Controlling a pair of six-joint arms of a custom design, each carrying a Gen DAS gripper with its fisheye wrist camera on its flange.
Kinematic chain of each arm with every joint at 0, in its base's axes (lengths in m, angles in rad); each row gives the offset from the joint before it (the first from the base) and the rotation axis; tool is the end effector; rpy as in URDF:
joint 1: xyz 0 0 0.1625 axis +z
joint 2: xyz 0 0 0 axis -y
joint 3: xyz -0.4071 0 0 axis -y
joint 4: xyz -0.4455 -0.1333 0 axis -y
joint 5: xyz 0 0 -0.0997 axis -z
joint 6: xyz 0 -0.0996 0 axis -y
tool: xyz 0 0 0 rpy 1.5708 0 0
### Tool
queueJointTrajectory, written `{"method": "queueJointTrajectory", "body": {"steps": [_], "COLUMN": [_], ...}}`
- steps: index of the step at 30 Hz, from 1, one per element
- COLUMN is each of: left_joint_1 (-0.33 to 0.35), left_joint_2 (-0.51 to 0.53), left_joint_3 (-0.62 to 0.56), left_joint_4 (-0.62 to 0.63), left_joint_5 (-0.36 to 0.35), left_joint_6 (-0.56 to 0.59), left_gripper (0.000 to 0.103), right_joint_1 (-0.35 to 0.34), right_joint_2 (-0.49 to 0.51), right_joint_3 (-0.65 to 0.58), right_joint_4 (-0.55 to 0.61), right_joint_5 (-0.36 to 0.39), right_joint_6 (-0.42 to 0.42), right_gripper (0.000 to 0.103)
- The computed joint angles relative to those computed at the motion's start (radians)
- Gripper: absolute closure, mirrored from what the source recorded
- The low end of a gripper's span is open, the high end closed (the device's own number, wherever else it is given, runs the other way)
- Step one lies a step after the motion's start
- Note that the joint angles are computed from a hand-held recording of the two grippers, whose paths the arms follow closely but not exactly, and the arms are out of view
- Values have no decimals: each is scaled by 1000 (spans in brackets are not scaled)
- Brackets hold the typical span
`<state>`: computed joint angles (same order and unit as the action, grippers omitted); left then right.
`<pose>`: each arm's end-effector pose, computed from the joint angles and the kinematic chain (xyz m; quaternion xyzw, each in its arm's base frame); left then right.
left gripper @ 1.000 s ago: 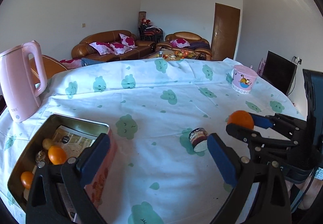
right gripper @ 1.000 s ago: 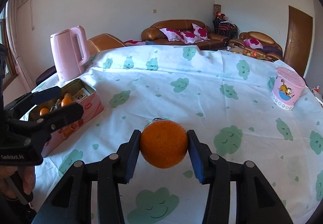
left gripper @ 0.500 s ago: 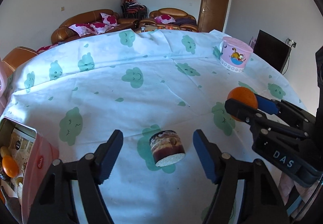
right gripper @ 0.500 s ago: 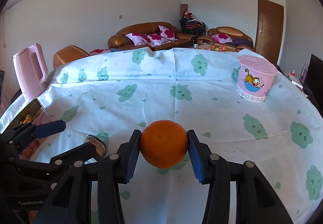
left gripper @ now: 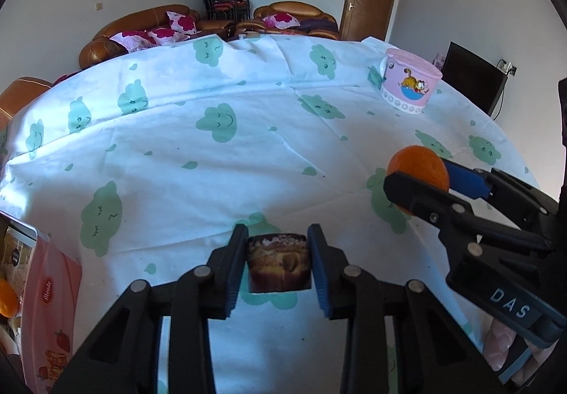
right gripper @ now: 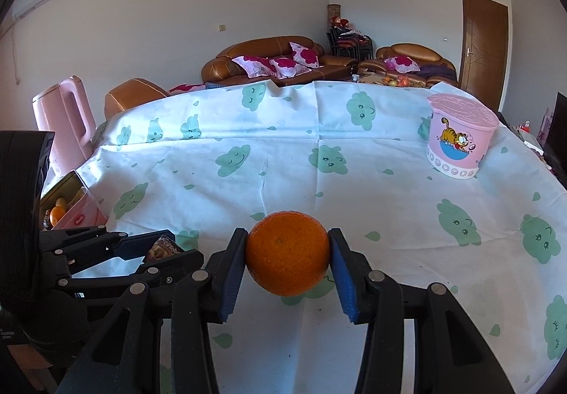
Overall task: Organize fruits
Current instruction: 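Grasp the small cylindrical cake with the left tool while the right tool lifts the orange, then lift the cake in the left tool while the right tool carries the orange toward the tin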
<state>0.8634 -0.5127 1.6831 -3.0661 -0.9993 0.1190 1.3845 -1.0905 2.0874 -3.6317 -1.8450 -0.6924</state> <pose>-0.2799 -0.6154 -0.0956 0.3384 0.8854 -0.2292 0.2212 0.0004 -0.5721 0.1900 0.1466 -0.8439 0.4047 0.3203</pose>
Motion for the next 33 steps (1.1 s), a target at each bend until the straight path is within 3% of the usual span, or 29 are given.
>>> {"method": "queueJointTrajectory", "body": {"steps": [33], "left_joint_1": [-21], "left_joint_2": [-7], "left_joint_3": [74], "left_joint_4": [-297], "left_joint_5": [34], "left_joint_6": [77], "left_gripper": [67], "right_joint_1": [-28], "right_joint_2": [-37], "right_joint_3": [79], "right_joint_4": [-96], "right_joint_5": [197], "right_joint_6": [-91], "right_gripper": [55]}}
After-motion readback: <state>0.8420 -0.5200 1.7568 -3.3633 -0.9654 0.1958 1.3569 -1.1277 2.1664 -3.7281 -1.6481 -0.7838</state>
